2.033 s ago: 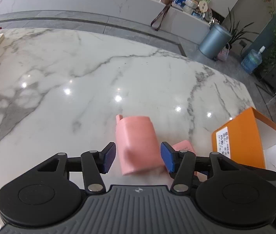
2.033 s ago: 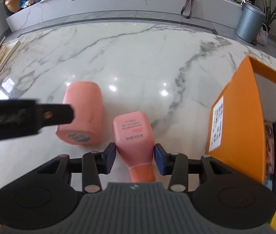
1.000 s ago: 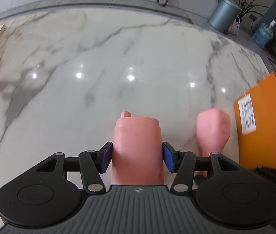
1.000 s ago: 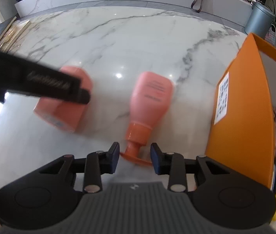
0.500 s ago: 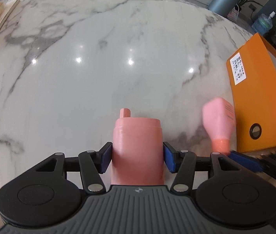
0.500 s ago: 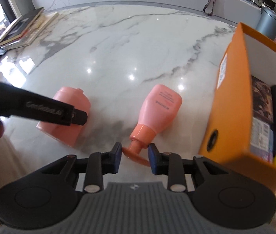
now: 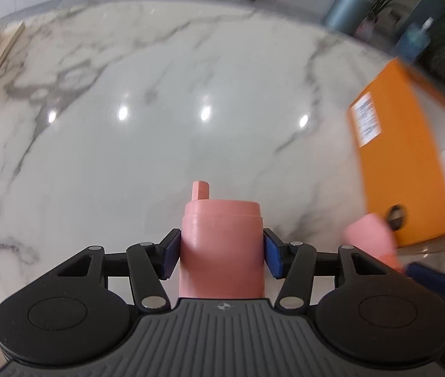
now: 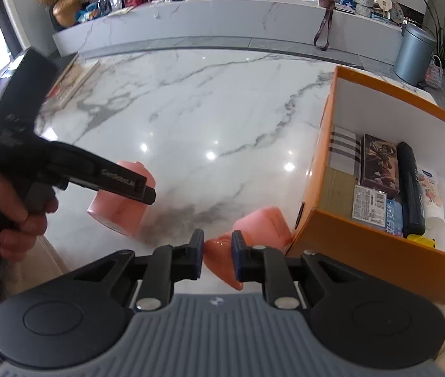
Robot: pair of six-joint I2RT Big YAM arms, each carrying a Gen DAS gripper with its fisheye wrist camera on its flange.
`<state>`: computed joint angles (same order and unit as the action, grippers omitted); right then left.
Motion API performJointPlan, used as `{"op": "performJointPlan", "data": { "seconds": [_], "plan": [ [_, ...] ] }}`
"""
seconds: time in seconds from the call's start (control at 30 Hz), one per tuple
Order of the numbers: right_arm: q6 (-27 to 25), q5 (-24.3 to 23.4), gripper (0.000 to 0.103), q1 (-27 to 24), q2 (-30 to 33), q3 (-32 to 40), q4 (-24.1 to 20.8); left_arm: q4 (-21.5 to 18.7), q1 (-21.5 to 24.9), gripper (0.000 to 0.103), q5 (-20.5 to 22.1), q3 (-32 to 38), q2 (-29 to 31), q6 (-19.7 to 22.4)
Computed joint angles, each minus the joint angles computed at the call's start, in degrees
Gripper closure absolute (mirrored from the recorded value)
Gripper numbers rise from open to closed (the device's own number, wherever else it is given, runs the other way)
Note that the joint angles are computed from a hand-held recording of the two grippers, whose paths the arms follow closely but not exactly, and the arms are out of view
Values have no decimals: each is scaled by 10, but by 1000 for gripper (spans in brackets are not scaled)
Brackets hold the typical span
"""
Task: Organize rigid objects
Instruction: 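Lift the pink cup container with the left tool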
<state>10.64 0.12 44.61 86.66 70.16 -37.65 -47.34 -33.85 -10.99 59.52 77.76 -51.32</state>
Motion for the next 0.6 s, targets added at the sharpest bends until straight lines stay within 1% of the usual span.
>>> {"op": "performJointPlan", "data": {
  "seconds": [0.07,0.1,0.13,0.2,0.23,0.3,0.37,0.4,0.43,0.53,0.6],
  "plan": [
    [6,-8,84,-3,-2,-4,5,32,-18,41,-26,-12,-21,1],
    [10,-11,84,-5,-5,-8,9,56,-29,41,-45,-22,-32,11],
    [11,-14,85,-7,-6,-11,13,69,-40,41,-61,-24,-36,21],
    [16,-13,84,-9,-9,-16,25,78,-64,41,-102,-23,-37,41],
    [18,-11,84,-11,-10,-17,30,81,-69,41,-112,-17,-30,53],
    [23,-3,85,-12,-11,-19,42,87,-78,41,-117,-20,-26,59],
    [23,17,103,-11,-14,-23,57,77,-78,41,-108,-15,-19,48],
    [19,37,103,-9,-12,-21,57,72,-79,41,-108,-12,-14,42],
    [20,45,103,-11,-10,-20,58,67,-81,41,-108,-11,-13,41],
    [39,28,103,-25,-6,-16,56,65,-84,41,-113,-5,-9,53],
    [37,22,103,-28,-13,-23,64,71,-84,41,-116,1,-4,61]
  ]
}}
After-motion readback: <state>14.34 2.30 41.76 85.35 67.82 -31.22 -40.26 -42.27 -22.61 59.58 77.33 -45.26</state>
